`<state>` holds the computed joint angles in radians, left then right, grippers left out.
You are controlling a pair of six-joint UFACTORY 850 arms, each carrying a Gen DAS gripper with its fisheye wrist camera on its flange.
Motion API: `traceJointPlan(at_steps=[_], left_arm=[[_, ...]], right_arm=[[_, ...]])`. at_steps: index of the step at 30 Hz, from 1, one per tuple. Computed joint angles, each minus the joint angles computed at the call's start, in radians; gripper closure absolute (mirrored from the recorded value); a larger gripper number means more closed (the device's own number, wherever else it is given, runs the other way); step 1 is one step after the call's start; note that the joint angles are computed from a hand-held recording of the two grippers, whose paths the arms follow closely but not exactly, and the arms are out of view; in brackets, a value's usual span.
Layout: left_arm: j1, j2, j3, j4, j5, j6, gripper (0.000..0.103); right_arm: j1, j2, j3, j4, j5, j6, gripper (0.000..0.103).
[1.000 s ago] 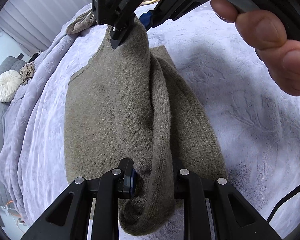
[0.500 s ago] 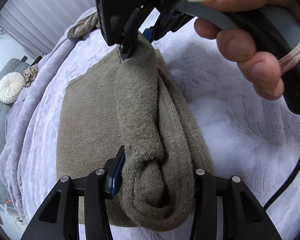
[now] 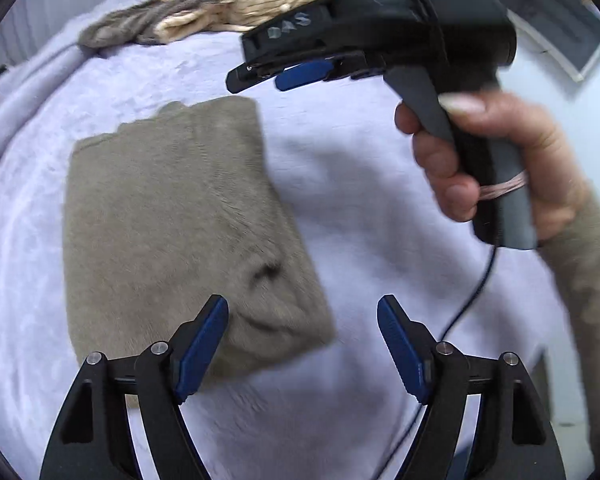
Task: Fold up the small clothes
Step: 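Open both grippers and raise them off the folded sweater, then move both open grippers to the end of the folded sweater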
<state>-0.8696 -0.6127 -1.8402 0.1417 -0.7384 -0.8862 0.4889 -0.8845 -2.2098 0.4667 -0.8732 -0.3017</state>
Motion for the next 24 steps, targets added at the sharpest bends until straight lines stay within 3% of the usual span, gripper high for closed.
traceJointPlan(at_steps=[3,6,8,10,13,16,19,22,24], left_arm=[[0.024,0.164,0.228,-0.068,0.204,0.008,0.025],[0.06,0.268,0.38,-0.026,0.288,-0.125,0.025],[0.088,0.294,0.429,-0.015,0.292,-0.191,0.025],[0.105,0.288,0.442,0.007,0.248,-0.26,0.025],[0.127,0.265,0.455,-0.043,0.205,-0.247,0.025],[0.14,0.242,0.473,-0.131,0.186,-0.174,0.025],[0.143,0.273,0.519,-0.138,0.267,-0.195,0.025],[0.137,0.302,0.535,-0.053,0.328,-0.278,0.025],[0.134,0.273,0.497,-0.05,0.293,-0.258,0.025]], right_arm=[[-0.019,0.111,0.166,0.184,0.026,-0.148,0.051],[-0.024,0.159,0.264,0.397,-0.037,-0.297,0.051],[-0.011,0.15,0.281,0.486,-0.102,-0.347,0.049],[0.011,0.131,0.283,0.49,-0.128,-0.347,0.045],[0.039,0.126,0.312,0.281,-0.034,-0.195,0.046],[0.007,0.174,0.402,0.315,0.005,-0.182,0.047],[0.022,0.268,0.495,0.226,0.099,-0.128,0.046],[0.041,0.38,0.614,0.338,0.158,-0.267,0.044],[0.058,0.427,0.674,0.464,0.159,-0.387,0.037]])
